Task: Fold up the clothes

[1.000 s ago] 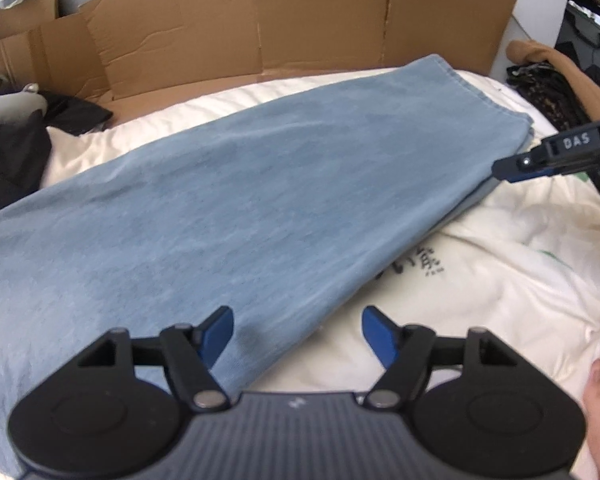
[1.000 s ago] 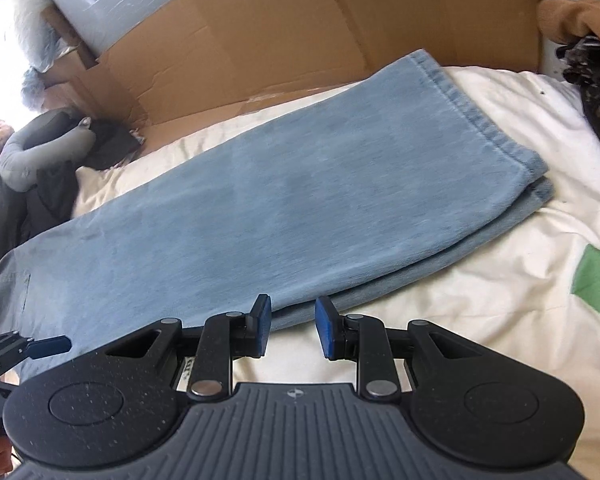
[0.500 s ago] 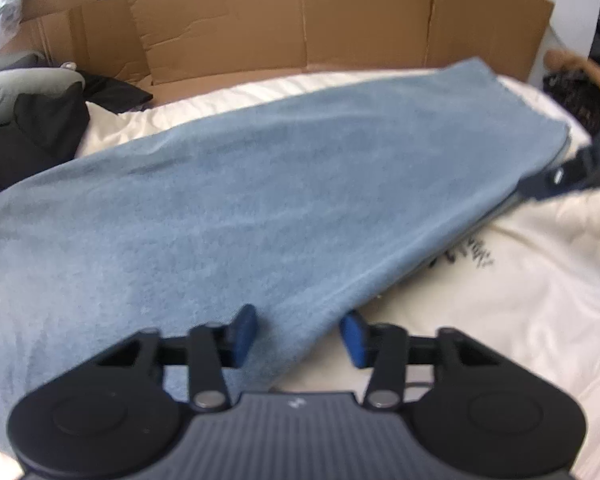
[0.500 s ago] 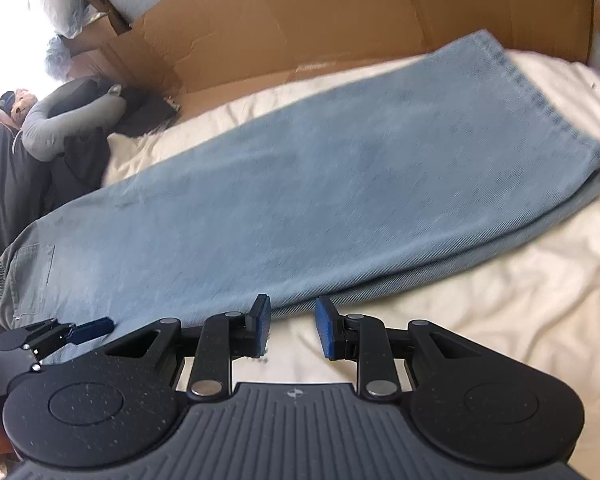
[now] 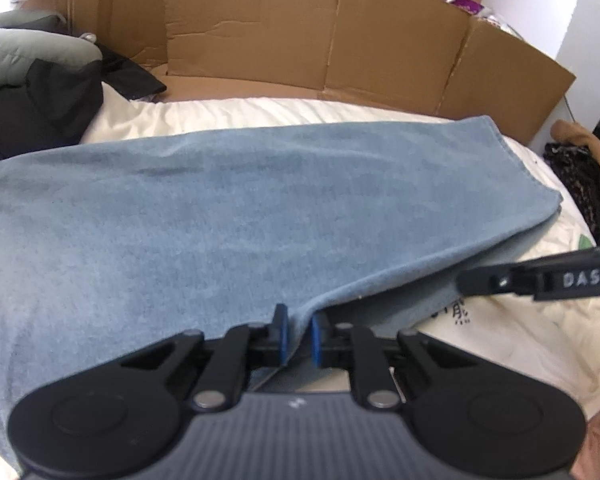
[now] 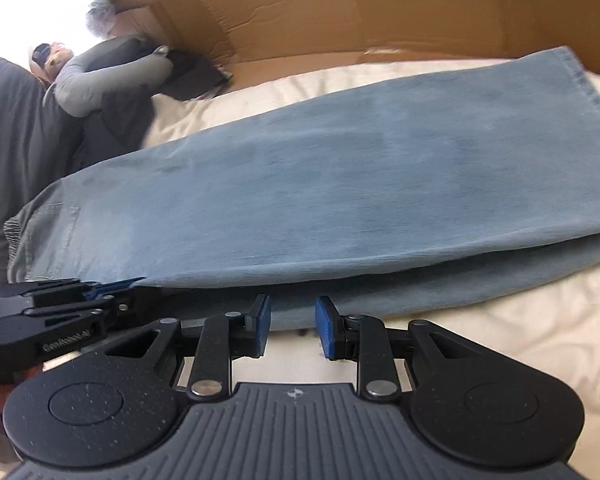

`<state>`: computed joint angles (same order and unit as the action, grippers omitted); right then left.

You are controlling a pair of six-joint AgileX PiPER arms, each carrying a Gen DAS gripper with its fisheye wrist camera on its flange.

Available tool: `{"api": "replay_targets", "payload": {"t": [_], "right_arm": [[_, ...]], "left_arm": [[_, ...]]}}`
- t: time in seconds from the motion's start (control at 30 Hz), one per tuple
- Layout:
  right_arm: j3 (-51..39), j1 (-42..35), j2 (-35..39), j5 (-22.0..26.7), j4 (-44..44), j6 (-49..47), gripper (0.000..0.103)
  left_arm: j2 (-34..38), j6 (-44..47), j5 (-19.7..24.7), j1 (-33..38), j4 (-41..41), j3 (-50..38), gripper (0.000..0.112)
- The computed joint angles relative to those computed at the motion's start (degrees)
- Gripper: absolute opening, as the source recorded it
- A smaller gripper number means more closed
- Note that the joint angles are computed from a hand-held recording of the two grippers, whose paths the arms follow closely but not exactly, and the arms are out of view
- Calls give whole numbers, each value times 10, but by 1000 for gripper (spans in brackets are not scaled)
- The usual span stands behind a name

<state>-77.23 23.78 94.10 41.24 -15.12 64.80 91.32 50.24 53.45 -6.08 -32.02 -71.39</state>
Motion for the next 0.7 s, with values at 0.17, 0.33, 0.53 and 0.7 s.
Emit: {"api": "replay_targets", "payload": {"t": [0.17, 0.33, 0.53, 0.7], "right_arm": [[-93, 7, 66, 43, 19, -63, 29], [-119, 10, 100, 55, -9, -66, 29], [-110, 15, 111, 53, 35, -114, 29], [-98, 30, 106, 52, 30, -118, 33]], "left_arm": [[2, 0, 5, 4, -8, -7, 12], [4, -1, 8, 5, -9, -9, 12], [7, 0, 16, 8, -6, -10, 12], [2, -2, 20, 0, 31, -2, 24]]}}
